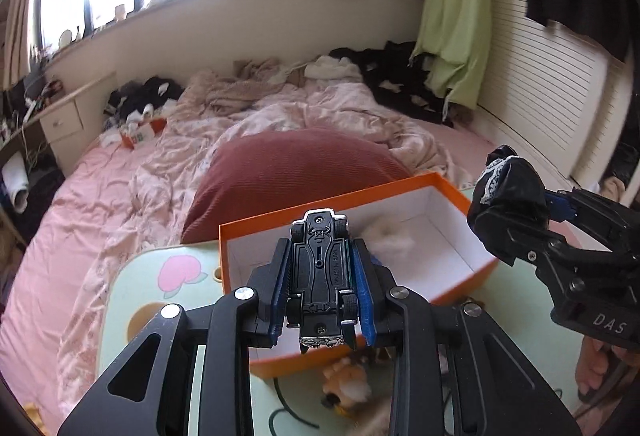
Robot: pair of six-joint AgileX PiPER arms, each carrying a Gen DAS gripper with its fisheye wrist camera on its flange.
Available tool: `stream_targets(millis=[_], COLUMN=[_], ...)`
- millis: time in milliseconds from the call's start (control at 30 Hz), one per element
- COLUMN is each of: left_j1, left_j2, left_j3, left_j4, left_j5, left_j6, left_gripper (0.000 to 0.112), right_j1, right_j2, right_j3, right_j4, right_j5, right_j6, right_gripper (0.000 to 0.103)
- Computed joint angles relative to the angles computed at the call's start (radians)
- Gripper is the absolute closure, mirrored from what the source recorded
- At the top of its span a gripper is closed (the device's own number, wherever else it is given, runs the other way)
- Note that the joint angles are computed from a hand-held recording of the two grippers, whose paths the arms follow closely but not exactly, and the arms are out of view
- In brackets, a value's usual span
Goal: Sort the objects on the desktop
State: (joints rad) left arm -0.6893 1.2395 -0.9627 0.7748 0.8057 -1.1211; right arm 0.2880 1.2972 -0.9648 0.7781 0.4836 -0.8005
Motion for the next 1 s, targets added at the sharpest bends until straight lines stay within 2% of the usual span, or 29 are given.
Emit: stream_targets(millis=[67, 133, 200, 233, 267, 333, 367, 400, 533, 633, 733, 833, 933, 1000], left_j1=[0.052, 0.082, 0.088, 0.082, 0.070, 0.052, 0.036, 0.011, -0.086, -0.170, -0.268, -0.357, -0.480, -0.536], left_j2=[0.026, 0.062, 0.094, 0.104, 0.099, 0.052, 0.024, -0.007, -0.112, -0.177, -0.232, -0.258, -0.247, -0.220], left_j3=[0.009, 0.014, 0.011, 0.008, 0.016, 0.055, 0.075, 0.095, 0.138, 0.165, 0.207, 0.251, 0.305, 0.334], left_j4=[-0.027, -0.019, -0.007, 0.006, 0.018, 0.040, 0.060, 0.093, 0.154, 0.143, 0.101, 0.028, 0.019, 0.022], left_j5=[-0.049, -0.065, -0.049, -0.023, -0.013, -0.038, -0.044, -0.042, 0.014, 0.067, 0.116, 0.155, 0.208, 0.221], left_j6=[0.021, 0.019, 0.009, -0.009, -0.028, -0.048, -0.067, -0.102, -0.190, -0.218, -0.231, -0.261, -0.376, -0.451], left_gripper=[0.082, 0.082, 0.081, 0.081, 0.077, 0.059, 0.046, 0.038, 0.035, 0.032, 0.031, 0.031, 0.031, 0.031], right_j1=[-0.001, 0.013, 0.033, 0.039, 0.039, 0.021, 0.015, 0.012, -0.015, -0.071, -0.110, -0.081, -0.100, -0.104], right_j2=[0.075, 0.143, 0.187, 0.204, 0.216, 0.209, 0.194, 0.173, 0.061, -0.049, -0.136, -0.246, -0.325, -0.365], right_j3=[-0.051, -0.088, -0.105, -0.108, -0.103, -0.067, -0.045, -0.024, 0.069, 0.154, 0.213, 0.286, 0.362, 0.413], right_j4=[0.007, -0.026, -0.101, -0.130, -0.138, -0.051, 0.004, 0.025, 0.164, 0.279, 0.193, -0.008, -0.077, -0.120], right_j5=[0.015, 0.009, -0.008, -0.014, -0.021, -0.034, -0.045, -0.055, -0.074, -0.018, 0.066, 0.077, 0.136, 0.146], right_j6=[0.028, 0.088, 0.163, 0.193, 0.209, 0.129, 0.073, 0.055, -0.057, -0.144, -0.053, 0.112, 0.166, 0.222], right_gripper=[0.049, 0.047, 0.042, 0.037, 0.033, 0.032, 0.031, 0.030, 0.022, 0.010, 0.010, 0.010, 0.010, 0.010])
